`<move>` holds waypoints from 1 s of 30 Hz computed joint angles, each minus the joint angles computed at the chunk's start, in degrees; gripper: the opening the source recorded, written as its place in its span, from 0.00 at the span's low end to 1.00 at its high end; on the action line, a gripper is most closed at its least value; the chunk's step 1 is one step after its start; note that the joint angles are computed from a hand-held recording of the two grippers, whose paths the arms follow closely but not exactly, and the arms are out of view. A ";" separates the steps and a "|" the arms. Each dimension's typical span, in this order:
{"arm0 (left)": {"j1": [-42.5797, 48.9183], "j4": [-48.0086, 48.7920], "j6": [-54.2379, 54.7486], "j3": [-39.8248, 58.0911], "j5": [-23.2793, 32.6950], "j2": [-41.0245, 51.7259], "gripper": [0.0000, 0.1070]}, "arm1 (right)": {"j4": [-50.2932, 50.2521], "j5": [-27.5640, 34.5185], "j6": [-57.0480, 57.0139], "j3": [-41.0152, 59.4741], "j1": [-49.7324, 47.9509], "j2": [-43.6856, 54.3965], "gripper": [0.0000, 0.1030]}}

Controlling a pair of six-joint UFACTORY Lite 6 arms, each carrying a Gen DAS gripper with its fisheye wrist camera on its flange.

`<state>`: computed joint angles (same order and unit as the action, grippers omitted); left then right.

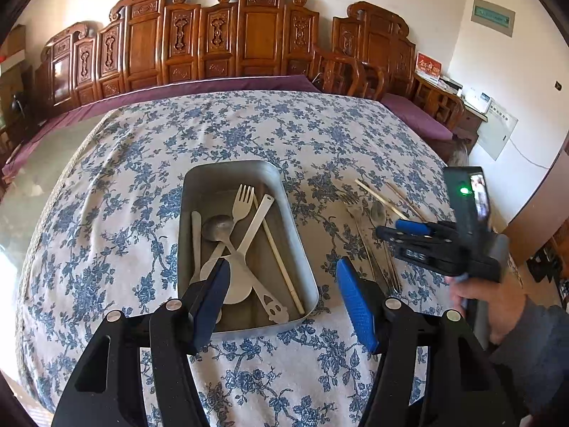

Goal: Organize utensils
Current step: 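Grasp another metal spoon from the table with the right tool, then grasp the metal fork with the left tool while the right tool holds its spoon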

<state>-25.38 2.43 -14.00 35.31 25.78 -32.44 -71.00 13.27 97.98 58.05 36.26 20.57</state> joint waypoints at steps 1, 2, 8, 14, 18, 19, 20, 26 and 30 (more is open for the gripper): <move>0.18 -0.11 0.13 0.01 -0.10 0.14 0.56 | -0.36 0.15 0.65 0.87 -0.06 0.97 0.45; 0.41 -0.40 0.42 0.03 -0.20 0.26 0.55 | -1.97 0.43 2.56 2.10 -0.09 2.06 0.44; 0.82 -1.17 0.98 0.18 -0.64 0.88 0.56 | 3.83 7.12 -4.68 10.28 1.24 8.51 0.33; -3.53 4.81 -6.70 0.51 -1.15 2.31 0.55 | 7.89 6.43 -10.80 8.61 1.56 6.56 0.30; -9.03 13.23 -17.18 1.28 -1.22 4.21 0.55 | 0.75 5.50 -3.98 -1.10 2.59 -3.04 0.30; -10.60 15.54 -20.09 1.88 -1.15 5.37 0.55 | -0.91 5.18 -2.36 -3.92 2.74 -6.41 0.30; -12.11 17.60 -22.74 2.51 -1.27 6.58 0.55 | -1.90 5.04 -1.46 -6.02 2.84 -9.04 0.30; -18.95 28.06 -35.52 8.39 -2.03 16.55 0.55 | 0.38 5.30 -5.52 -18.46 2.47 -28.02 0.30; -21.70 31.88 -40.36 14.26 -1.96 24.61 0.55 | 6.41 5.66 -13.06 -23.52 0.71 -37.36 0.30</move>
<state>-47.07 34.32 -54.35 49.58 23.83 -7.83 -64.58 18.94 84.92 34.53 36.97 -16.80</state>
